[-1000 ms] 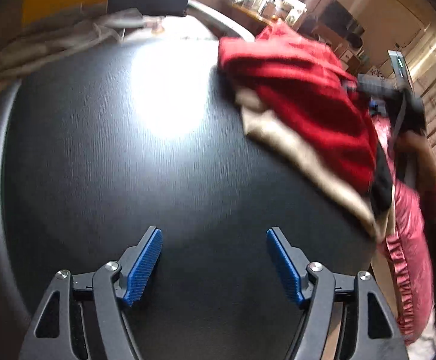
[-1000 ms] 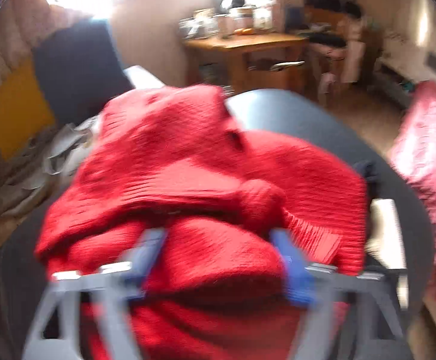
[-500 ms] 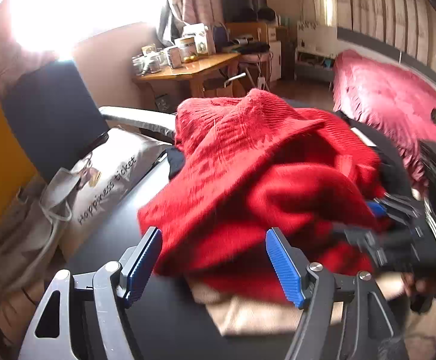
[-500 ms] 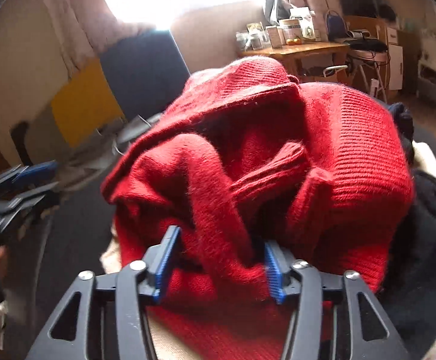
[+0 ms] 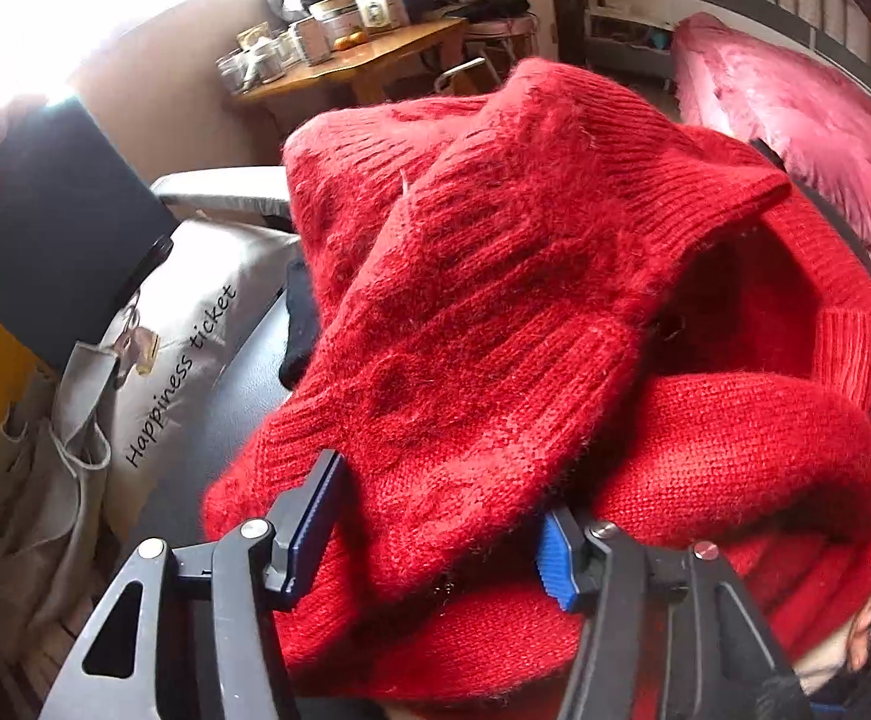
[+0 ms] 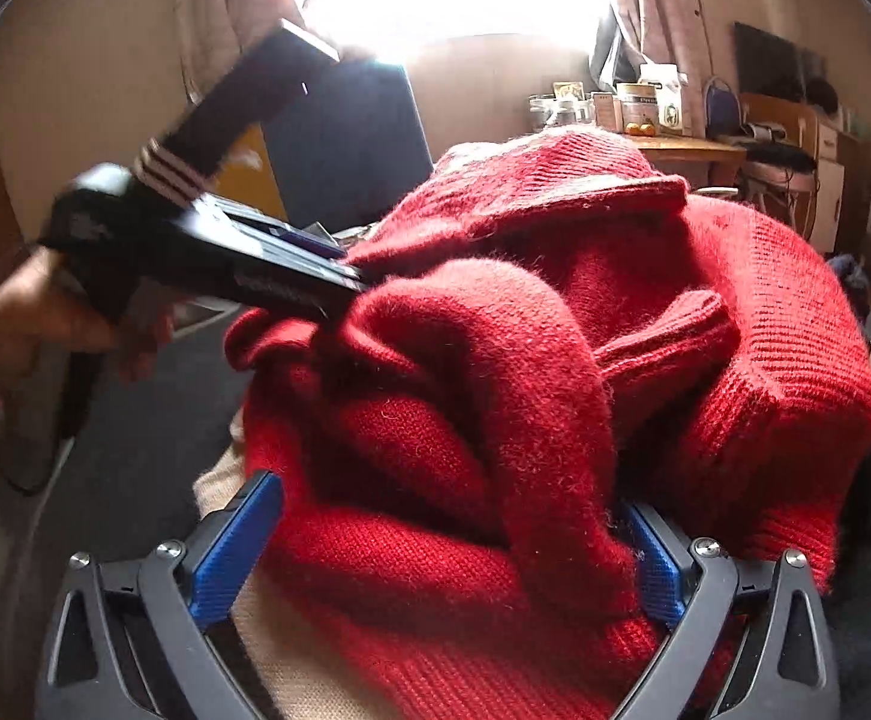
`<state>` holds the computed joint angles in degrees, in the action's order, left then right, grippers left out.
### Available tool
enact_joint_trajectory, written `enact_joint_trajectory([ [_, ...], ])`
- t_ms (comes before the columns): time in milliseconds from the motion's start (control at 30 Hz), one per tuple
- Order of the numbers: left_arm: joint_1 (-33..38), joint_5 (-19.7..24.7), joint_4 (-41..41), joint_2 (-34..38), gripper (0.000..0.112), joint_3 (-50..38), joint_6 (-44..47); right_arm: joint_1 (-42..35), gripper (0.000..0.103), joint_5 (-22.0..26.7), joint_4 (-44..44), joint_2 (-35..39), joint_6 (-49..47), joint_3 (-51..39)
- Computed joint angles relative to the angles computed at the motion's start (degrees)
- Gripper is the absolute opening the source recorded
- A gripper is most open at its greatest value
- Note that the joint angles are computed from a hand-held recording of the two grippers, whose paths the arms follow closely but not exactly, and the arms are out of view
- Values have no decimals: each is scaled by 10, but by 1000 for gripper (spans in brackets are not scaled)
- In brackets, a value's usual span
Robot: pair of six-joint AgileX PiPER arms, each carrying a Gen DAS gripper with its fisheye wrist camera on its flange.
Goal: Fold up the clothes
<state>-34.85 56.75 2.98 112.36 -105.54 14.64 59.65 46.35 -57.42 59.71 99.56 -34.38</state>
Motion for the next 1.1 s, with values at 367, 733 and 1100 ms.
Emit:
enact_joint_trajectory([
  [367,176,51,-343,-61,6,56,45,-36,103,36,-35,-16,38,-36],
  [733,43,-41,13,-60,27,70,-9,-193,97,-63,65,126,-177,-117],
  [1100,258,61,-432,-129,4,156,163,-108,32,-80,73,97,-98,-87],
])
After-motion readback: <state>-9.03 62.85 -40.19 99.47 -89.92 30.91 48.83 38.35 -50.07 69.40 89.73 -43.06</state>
